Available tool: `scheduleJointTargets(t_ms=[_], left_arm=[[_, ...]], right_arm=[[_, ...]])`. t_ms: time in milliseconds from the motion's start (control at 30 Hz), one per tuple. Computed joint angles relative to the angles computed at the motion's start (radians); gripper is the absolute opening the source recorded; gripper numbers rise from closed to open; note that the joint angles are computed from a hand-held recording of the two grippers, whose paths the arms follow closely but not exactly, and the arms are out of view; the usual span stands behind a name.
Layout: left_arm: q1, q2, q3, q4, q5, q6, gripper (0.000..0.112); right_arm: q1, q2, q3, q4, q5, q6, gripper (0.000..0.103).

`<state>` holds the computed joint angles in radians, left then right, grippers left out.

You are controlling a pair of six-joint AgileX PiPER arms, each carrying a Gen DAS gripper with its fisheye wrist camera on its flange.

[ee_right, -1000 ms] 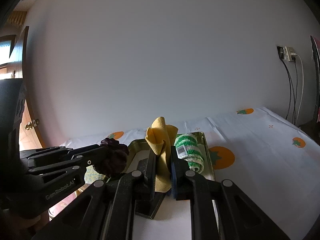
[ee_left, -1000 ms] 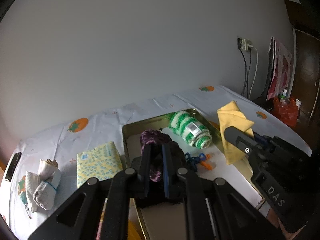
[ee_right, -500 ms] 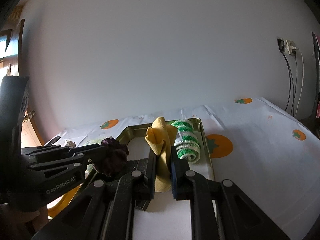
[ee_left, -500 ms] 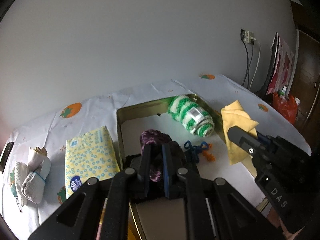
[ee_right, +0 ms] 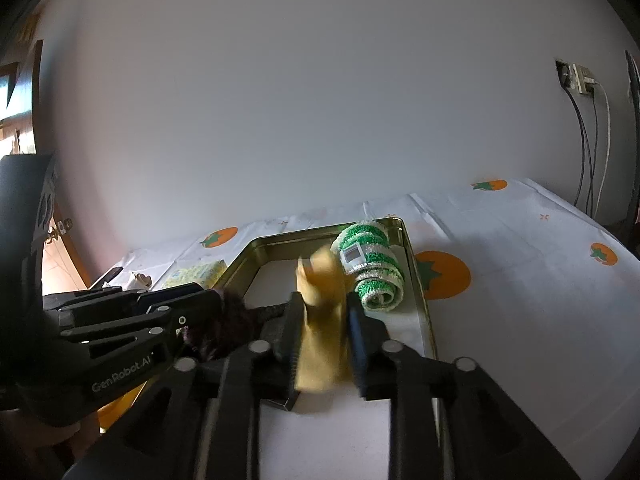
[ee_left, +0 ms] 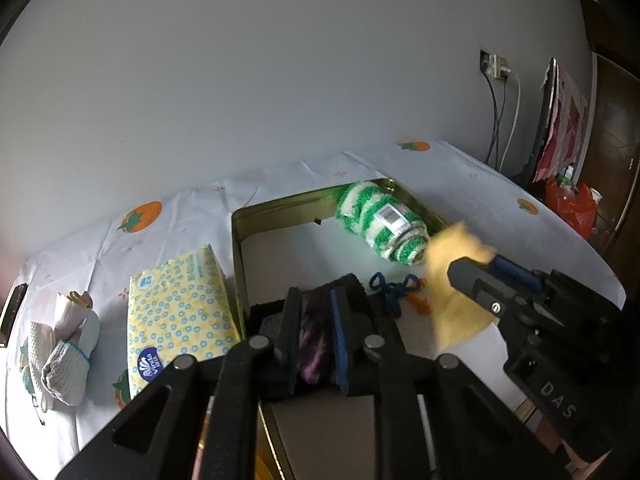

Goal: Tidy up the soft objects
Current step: 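Open the left tool to drop the scrunchie while the right tool releases the yellow cloth, then move both open tools back toward the white cloths and teal toy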

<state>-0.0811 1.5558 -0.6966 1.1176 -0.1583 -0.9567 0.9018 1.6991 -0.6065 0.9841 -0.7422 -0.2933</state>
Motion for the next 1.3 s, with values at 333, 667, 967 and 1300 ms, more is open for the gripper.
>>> scheduleJointTargets(t_ms=[333,667,967,1300], left_arm=[[0.005,-0.056,0.054,-0.306,-0.017,0.319,0.056],[0.094,-0.131,0.107,-0.202,-0.082,0.242,0.072],[0.487,-0.147,0.149,0.067,-0.305,0.112,0.077],[0.956,0.119,-0.038,0.098,-0.420,0.178,0.078]], right_arm=[[0.047,-0.023,0.031,0.030,-0.073,0.013,0.049],[0.095,-0.028,0.023,0.061,-0.132,0.004,0.060],[0.176,0.040,-0.126,0.123,-0.126,-0.127,0.065],[0.235,0.284,-0.614,0.310,0.151,-0.584,0.065]])
